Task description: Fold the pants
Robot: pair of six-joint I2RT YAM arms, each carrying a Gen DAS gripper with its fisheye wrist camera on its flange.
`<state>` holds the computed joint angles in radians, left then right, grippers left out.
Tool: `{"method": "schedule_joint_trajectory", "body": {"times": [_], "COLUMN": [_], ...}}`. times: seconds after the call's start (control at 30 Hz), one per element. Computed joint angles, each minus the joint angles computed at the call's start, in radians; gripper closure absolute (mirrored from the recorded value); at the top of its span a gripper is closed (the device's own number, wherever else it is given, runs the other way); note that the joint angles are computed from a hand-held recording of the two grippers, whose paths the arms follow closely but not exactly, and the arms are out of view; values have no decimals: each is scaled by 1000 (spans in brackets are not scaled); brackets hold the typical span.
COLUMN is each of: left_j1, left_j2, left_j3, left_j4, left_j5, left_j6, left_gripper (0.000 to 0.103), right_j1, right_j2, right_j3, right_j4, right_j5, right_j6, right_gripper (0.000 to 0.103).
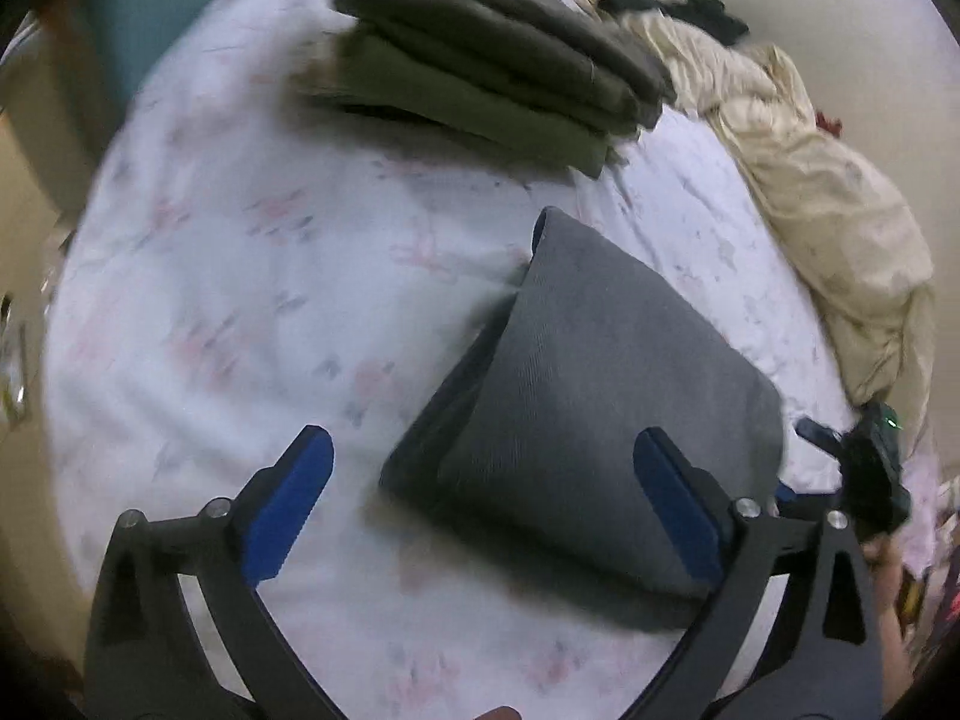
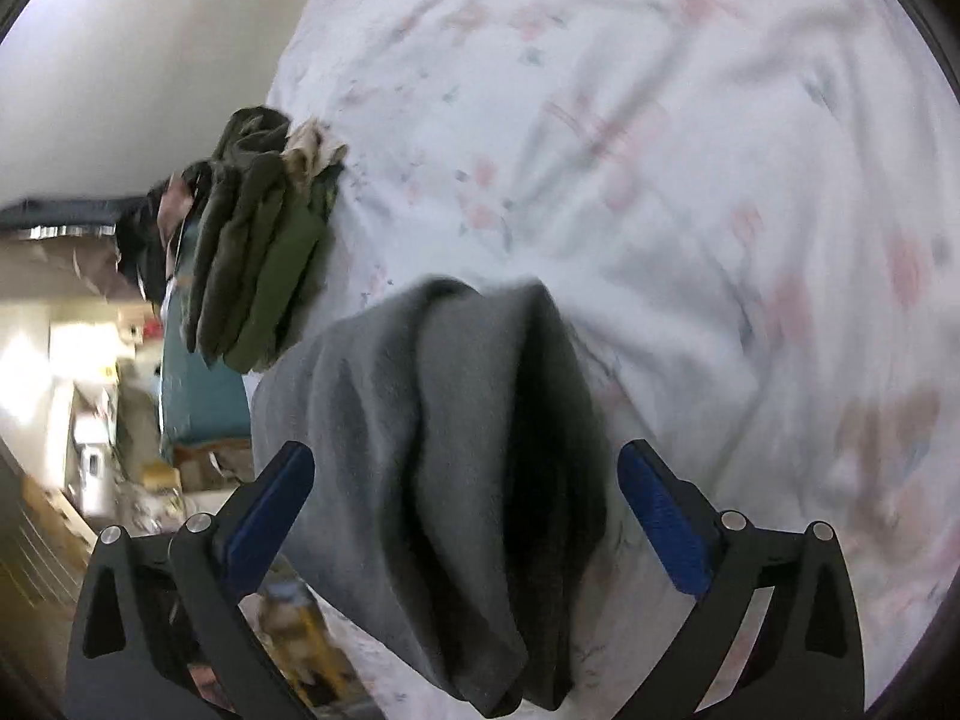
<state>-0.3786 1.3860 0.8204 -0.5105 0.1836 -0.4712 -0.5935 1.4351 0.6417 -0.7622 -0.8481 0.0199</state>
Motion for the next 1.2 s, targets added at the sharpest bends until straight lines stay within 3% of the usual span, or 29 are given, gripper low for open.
{"method": "schedule_joint_trajectory", "body": {"times": [0.1, 0.2, 0.27, 0.3, 0.37, 0.43, 0.5, 0.6, 0.73, 0.83, 0.93, 1.03, 1.07, 1.1, 1.17, 1.2], "left_j1": [5, 15, -4, -16, -14, -43, -78, -122, -232, -394, -557, -615, -603, -592, -571, -568], "left_j2": [169, 247, 284, 275, 261, 211, 147, 7, -201, -347, -439, -425, -392, -358, -369, -377], "left_j3": [5, -25, -15, -21, -7, 7, 8, 12, 57, 32, -57, -200, -235, -276, -291, -274], "left_j4": [106, 173, 147, 147, 112, 70, 53, 15, -173, -286, -342, -287, -266, -239, -258, -292], "left_j5": [81, 181, 177, 166, 203, 167, 116, 50, -124, -316, -439, -342, -282, -241, -232, -247], "left_j6": [53, 87, 139, 159, 172, 187, 176, 98, -15, -209, -434, -580, -587, -589, -583, -569], "left_gripper": [4, 4, 18, 25, 61, 77, 81, 83, 83, 83, 82, 79, 76, 71, 59, 57], "right_j1": [42, 126, 184, 219, 263, 298, 345, 349, 349, 405, 473, 510, 537, 578, 544, 510], "right_j2": [21, 52, 35, -16, -81, -173, -262, -319, -323, -311, -308, -269, -242, -168, -139, -164], "right_j3": [-58, -107, -129, -146, -166, -171, -156, -79, 43, 138, 157, 35, -13, -57, -98, -96], "right_j4": [51, 113, 145, 167, 182, 165, 127, 42, -38, -127, -192, -141, -107, -79, -74, -113], "right_j5": [-15, -21, 19, 49, 42, 80, 131, 130, 67, 37, 41, 107, 167, 260, 262, 248], "right_j6": [28, 55, 50, 61, 73, 89, 90, 41, -14, -103, -181, -175, -145, -98, -93, -112], "right_gripper": [0, 0, 2, 21, 45, 63, 74, 79, 79, 79, 79, 69, 64, 51, 31, 31]}}
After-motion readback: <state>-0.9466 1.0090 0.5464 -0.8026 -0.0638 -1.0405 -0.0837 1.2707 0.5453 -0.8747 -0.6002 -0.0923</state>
